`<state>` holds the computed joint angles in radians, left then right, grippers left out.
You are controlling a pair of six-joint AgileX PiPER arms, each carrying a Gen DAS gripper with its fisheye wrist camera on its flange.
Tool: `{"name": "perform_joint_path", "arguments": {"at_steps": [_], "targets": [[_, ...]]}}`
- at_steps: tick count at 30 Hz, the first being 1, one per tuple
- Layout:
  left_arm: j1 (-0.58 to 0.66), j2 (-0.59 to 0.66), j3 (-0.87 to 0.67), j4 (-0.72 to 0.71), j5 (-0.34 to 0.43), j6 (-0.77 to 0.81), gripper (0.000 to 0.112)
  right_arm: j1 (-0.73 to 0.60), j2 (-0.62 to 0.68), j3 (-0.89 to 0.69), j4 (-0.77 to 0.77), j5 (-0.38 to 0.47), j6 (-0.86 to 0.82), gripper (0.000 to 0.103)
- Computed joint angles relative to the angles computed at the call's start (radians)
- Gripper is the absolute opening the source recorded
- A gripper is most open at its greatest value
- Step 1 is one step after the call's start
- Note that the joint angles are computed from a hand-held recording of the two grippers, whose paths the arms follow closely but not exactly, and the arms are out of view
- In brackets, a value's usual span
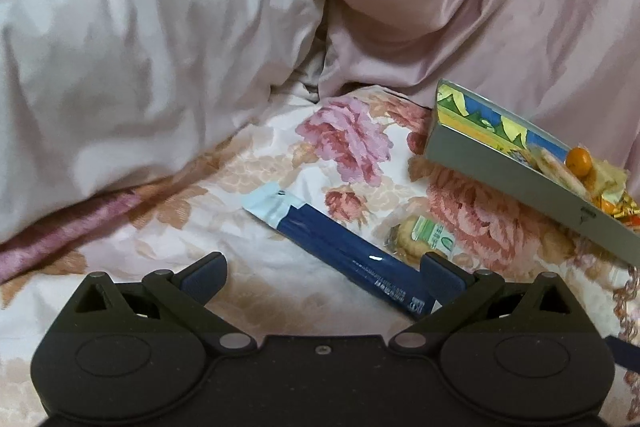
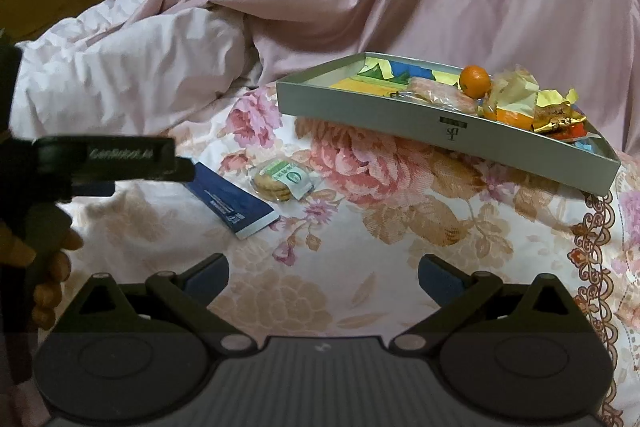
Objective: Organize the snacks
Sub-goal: 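Move left tool to the blue stick pack while right tool approaches the wrapped biscuit, then close left tool on the blue stick pack while right tool closes on the biscuit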
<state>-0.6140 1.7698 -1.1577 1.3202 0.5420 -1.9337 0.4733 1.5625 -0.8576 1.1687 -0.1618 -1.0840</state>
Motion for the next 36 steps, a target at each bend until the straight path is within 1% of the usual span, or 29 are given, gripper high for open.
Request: {"name": "perform_joint_path", "arguments": {"at_steps": [4, 6, 8, 12, 16, 17, 18, 20, 21, 24, 26, 29, 32, 36], "targets": [[0.008, 0.039, -0.054, -0.04, 0.029, 0.029, 0.102, -0.003, 0.028, -0.025, -0.007, -0.01, -0.01, 0.103], [0.023, 0.053, -0.08, -0.063, 0.028, 0.045, 0.102, -0.01, 0.047, -0.045, -0.058, -0.005, 0.019, 0.103], [0.043, 0.067, -0.114, -0.111, 0.024, 0.078, 0.102, -0.015, 0.064, -0.062, -0.148, -0.006, 0.071, 0.103], [0.084, 0.118, -0.218, -0.278, 0.021, 0.202, 0.102, -0.025, 0.098, -0.089, -0.327, -0.023, 0.209, 0.103], [0.107, 0.192, -0.351, -0.483, 0.049, 0.376, 0.102, -0.042, 0.139, -0.125, -0.445, -0.033, 0.301, 0.103], [0.109, 0.213, -0.387, -0.529, 0.064, 0.414, 0.102, -0.046, 0.15, -0.135, -0.444, -0.036, 0.3, 0.103], [0.11, 0.243, -0.437, -0.581, 0.096, 0.462, 0.102, -0.051, 0.159, -0.144, -0.435, -0.035, 0.295, 0.103], [0.099, 0.302, -0.533, -0.624, 0.18, 0.517, 0.102, -0.061, 0.169, -0.157, -0.439, -0.025, 0.312, 0.103], [0.092, 0.334, -0.588, -0.636, 0.225, 0.545, 0.102, -0.066, 0.172, -0.162, -0.448, -0.021, 0.327, 0.103], [0.079, 0.409, -0.716, -0.659, 0.327, 0.626, 0.102, -0.072, 0.174, -0.166, -0.472, -0.023, 0.355, 0.103], [0.073, 0.431, -0.745, -0.65, 0.359, 0.65, 0.101, -0.074, 0.175, -0.167, -0.481, -0.024, 0.364, 0.103], [0.071, 0.412, -0.696, -0.627, 0.337, 0.669, 0.097, -0.077, 0.176, -0.171, -0.481, -0.019, 0.368, 0.103], [0.071, 0.378, -0.624, -0.595, 0.305, 0.676, 0.089, -0.078, 0.177, -0.171, -0.49, -0.017, 0.376, 0.103], [0.08, 0.303, -0.489, -0.553, 0.219, 0.658, 0.081, -0.078, 0.177, -0.171, -0.503, -0.011, 0.378, 0.103]]}}
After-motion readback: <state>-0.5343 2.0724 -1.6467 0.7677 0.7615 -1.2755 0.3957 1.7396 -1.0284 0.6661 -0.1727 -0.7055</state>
